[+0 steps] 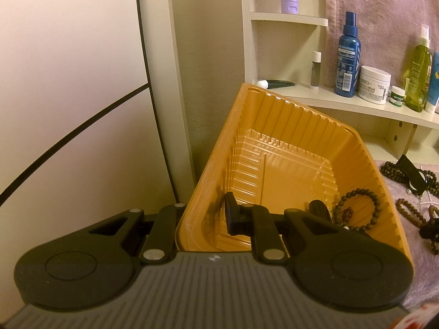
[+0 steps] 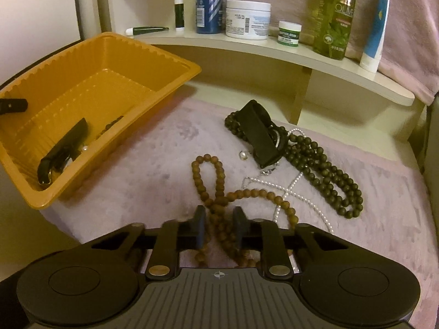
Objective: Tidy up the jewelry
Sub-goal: 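Grasp the brown wooden bead necklace with the right gripper, then lift the brown bead necklace up off the pile with the right gripper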
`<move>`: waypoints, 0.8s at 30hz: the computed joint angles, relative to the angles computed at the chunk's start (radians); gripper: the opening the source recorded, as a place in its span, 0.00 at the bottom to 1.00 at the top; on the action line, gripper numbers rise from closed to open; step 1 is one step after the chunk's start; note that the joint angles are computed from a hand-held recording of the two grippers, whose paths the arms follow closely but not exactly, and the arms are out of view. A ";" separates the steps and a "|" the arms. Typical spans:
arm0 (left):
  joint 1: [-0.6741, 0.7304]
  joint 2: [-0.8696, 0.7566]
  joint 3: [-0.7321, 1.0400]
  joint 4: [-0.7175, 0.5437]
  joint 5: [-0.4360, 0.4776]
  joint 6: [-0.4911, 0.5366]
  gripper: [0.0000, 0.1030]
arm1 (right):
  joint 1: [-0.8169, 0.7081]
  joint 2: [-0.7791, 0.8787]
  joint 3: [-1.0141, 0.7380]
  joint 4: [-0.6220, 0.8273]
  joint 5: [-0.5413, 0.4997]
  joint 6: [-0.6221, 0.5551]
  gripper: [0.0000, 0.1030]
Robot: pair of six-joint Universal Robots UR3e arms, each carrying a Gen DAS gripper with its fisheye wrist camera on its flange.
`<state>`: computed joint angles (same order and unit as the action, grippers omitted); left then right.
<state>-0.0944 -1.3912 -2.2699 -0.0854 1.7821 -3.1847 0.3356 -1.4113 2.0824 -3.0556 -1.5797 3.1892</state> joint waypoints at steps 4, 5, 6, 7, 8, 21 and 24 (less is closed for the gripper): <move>0.000 -0.001 0.001 0.001 0.000 0.001 0.15 | 0.002 0.000 -0.004 0.003 -0.005 0.002 0.13; -0.002 -0.003 0.003 0.000 0.001 0.000 0.15 | 0.002 0.001 -0.004 0.002 -0.004 0.005 0.13; -0.001 -0.002 0.001 0.001 0.000 0.002 0.15 | 0.001 0.000 -0.004 0.002 -0.003 0.006 0.13; 0.000 -0.002 0.000 0.002 0.000 0.002 0.15 | 0.000 -0.001 -0.002 0.000 -0.001 0.007 0.12; 0.000 -0.002 0.000 0.002 0.000 0.002 0.15 | 0.000 -0.003 0.001 -0.002 0.000 0.008 0.12; -0.002 -0.002 0.000 0.003 0.003 0.003 0.15 | -0.107 -0.270 0.137 -0.011 0.071 0.067 0.07; -0.001 -0.001 0.000 0.003 0.002 0.004 0.15 | -0.145 -0.357 0.156 0.015 0.092 0.071 0.07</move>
